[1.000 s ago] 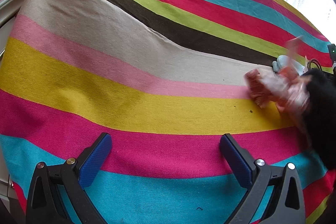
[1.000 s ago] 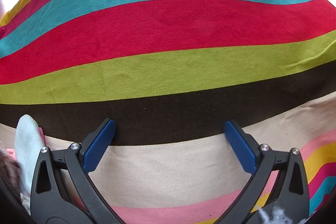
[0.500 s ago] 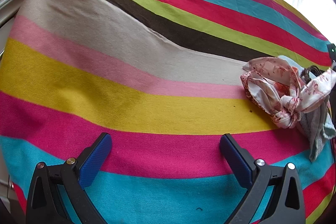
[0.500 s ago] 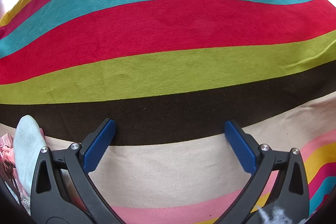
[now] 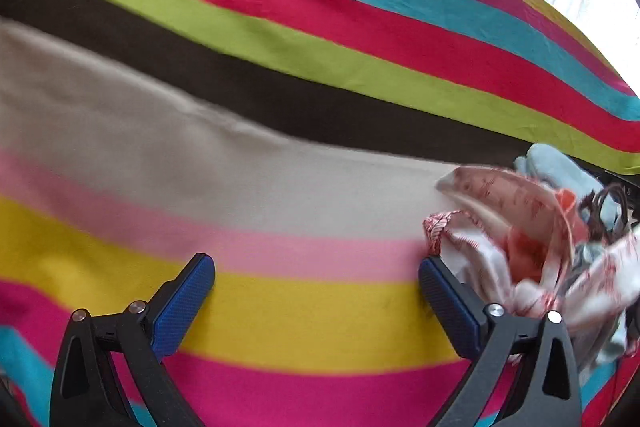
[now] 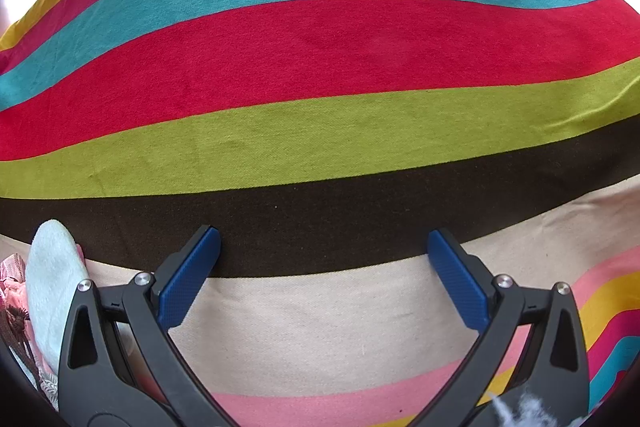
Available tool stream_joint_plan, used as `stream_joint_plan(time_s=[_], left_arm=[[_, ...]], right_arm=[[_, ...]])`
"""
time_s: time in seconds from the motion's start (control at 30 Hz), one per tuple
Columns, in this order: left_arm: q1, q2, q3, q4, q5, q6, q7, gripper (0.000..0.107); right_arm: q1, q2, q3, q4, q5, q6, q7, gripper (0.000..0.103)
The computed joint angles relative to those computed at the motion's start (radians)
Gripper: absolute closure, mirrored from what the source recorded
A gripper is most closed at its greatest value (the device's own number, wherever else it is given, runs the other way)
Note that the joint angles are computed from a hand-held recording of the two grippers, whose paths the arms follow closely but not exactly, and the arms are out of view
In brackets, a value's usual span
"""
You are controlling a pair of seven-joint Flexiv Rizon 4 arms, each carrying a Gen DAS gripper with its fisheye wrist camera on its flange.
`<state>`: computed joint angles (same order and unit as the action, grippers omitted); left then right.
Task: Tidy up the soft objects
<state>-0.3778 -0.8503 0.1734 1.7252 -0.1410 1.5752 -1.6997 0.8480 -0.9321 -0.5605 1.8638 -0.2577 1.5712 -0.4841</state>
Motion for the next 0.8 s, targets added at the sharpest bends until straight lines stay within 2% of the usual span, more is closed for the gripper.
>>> stream_joint_plan(time_s=[0.03, 0.07, 0.17, 0.27, 0.5, 0.6, 0.67, 0.8], left_arm=[[0.001, -0.016, 0.003, -0.043, 0.039, -0.032, -0.006, 0.004], [0.017, -0.027, -0.027, -0.062, 0.016, -0.041, 0.048, 0.004], [0.054, -0.060, -0.084, -0.119, 0.035, -0.052, 0.110, 0.004], [0.109, -0.094, -0.147, -0.130, 0.041, 0.020, 0.162, 0.004], [0.108, -0.123, -0.148, -0.149, -0.001, 0.031, 0.205, 0.004], [0.099, -0.125, -0.143, -0.148, -0.014, 0.034, 0.210, 0.004], [0.058, -0.114, -0.115, -0.151, -0.029, 0.018, 0.193, 0.004], [0.062, -0.110, -0.119, -0.140, -0.029, 0.026, 0.196, 0.004]], right_arm=[[0.001, 0.001, -0.001, 0.003, 0.001, 0.001, 0.000, 0.000], [-0.002, 0.000, 0.001, -0.003, 0.000, -0.002, -0.001, 0.000], [-0.002, 0.001, 0.002, -0.003, -0.001, -0.004, -0.001, 0.000], [-0.001, 0.001, 0.001, -0.003, -0.002, -0.004, 0.000, 0.000], [0.001, 0.004, 0.000, 0.000, -0.004, -0.004, 0.001, 0.000], [0.000, 0.005, 0.000, 0.000, -0.005, -0.004, 0.002, 0.000], [0.002, 0.006, -0.001, 0.001, -0.005, -0.005, 0.002, 0.000], [0.002, 0.006, -0.001, 0.002, -0.006, -0.004, 0.003, 0.000]])
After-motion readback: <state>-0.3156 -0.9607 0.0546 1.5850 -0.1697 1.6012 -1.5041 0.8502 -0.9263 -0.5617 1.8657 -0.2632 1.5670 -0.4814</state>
